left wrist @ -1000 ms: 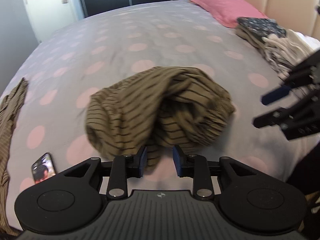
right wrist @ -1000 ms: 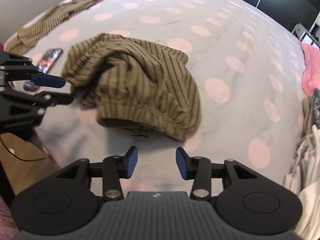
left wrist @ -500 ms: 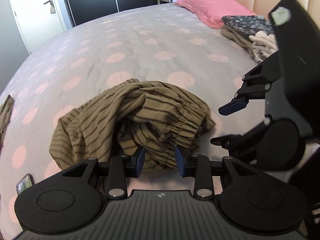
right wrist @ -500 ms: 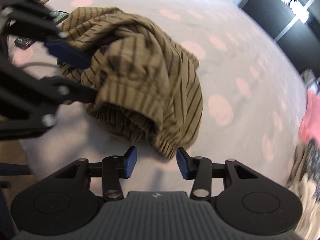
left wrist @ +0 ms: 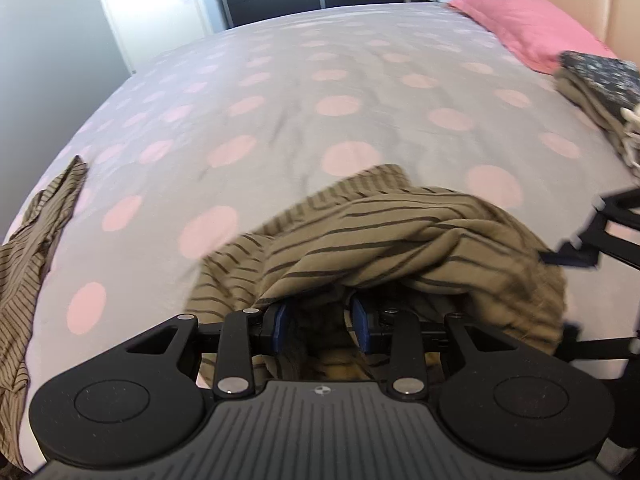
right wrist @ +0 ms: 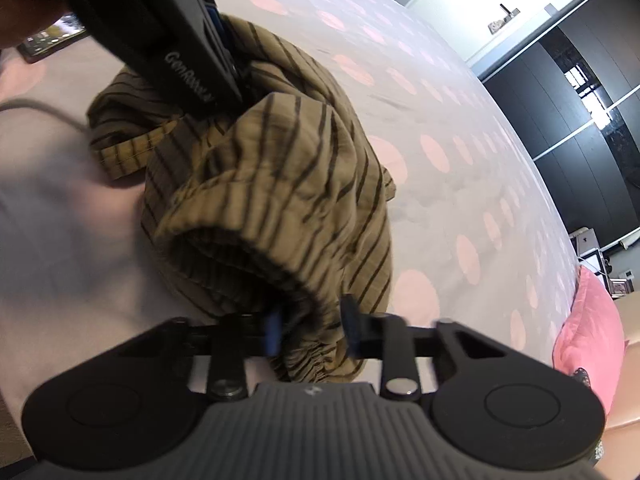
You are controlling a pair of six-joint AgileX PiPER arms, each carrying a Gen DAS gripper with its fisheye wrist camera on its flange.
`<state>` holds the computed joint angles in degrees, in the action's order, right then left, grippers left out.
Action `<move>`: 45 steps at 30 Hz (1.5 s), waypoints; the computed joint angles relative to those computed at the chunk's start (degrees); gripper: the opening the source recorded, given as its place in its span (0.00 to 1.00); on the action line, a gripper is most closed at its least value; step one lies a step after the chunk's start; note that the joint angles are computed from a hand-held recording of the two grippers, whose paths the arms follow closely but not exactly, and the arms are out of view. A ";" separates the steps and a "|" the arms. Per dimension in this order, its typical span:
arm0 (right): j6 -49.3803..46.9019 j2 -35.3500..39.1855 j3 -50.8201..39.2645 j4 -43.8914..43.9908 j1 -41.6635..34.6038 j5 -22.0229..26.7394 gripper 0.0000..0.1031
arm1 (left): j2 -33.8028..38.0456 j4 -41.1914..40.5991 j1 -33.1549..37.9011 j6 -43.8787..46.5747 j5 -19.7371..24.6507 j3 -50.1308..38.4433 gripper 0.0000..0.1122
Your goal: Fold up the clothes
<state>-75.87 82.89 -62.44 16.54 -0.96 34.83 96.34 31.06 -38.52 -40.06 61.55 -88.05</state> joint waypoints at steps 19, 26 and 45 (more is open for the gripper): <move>-1.96 3.18 -2.12 6.43 -4.09 -2.80 0.34 | -1.52 1.25 4.76 1.23 -1.01 -0.05 0.27; -9.93 -0.70 2.62 10.46 -6.76 -1.46 0.41 | -6.41 3.73 1.28 0.60 0.35 2.45 0.27; -12.72 0.70 12.91 8.13 -1.65 -17.26 0.44 | -7.56 -16.82 1.83 11.31 -2.01 4.39 0.38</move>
